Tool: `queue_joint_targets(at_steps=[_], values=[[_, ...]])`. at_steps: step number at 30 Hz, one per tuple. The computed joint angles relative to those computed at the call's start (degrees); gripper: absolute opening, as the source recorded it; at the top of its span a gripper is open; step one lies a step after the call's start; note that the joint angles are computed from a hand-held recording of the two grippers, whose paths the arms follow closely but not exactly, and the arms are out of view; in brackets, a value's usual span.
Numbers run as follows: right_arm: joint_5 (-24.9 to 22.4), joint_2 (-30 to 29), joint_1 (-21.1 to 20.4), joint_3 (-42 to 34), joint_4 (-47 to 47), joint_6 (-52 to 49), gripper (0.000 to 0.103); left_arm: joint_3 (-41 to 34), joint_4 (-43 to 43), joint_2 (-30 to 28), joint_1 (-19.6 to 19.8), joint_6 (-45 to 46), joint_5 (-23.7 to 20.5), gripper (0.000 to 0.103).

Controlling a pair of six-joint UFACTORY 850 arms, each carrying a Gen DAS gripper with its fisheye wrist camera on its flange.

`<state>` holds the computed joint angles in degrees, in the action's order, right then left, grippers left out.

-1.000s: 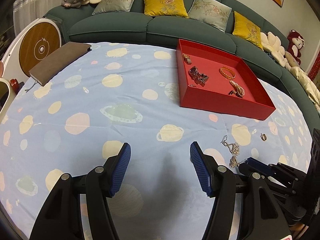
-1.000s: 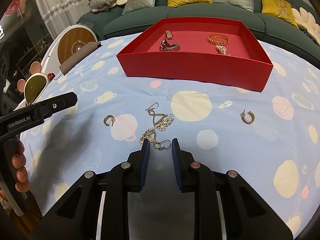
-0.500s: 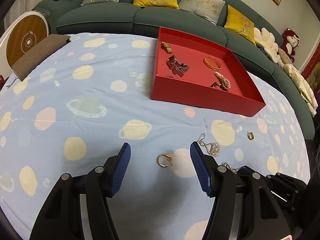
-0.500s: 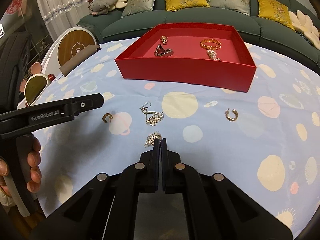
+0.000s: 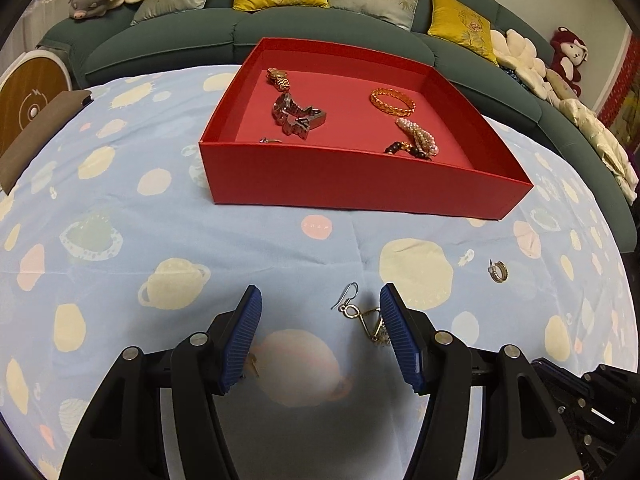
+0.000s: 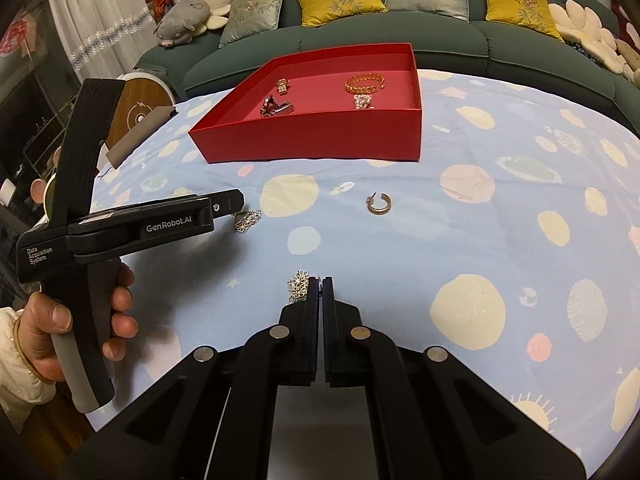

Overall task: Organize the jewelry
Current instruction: 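Grasp the silver chain earring with the right tool while the left tool grasps a small earring, then carry both held earrings over the red box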

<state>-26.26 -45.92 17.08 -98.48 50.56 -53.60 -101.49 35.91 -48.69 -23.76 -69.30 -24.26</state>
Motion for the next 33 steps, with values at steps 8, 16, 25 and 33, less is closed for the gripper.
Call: queue_joint_targets(at_steps=[8,16,25,33], values=[[-0.09,-0.11,-0.81,0.24,-0.74,1.28,0.001,-2.09,0.53,-1.41,-1.01,2.62,-0.27,0.022],[0.03,0.07,-1.24,0.38,-0.42,1.32,0.001,-2.23,1.19,-1.63,-1.61,3.88,0.10,0.000],[0.36,0.17,-1.09,0.09,0.49,0.66,0.001,-0.69,2.84,0.13,-1.70,2.12,1.66,0.000],[0.57,0.08,-0.74,-1.47,2.92,-1.11,0.001,2.26,7.27,3.68,-1.77,-2.29,4.79,0.000]])
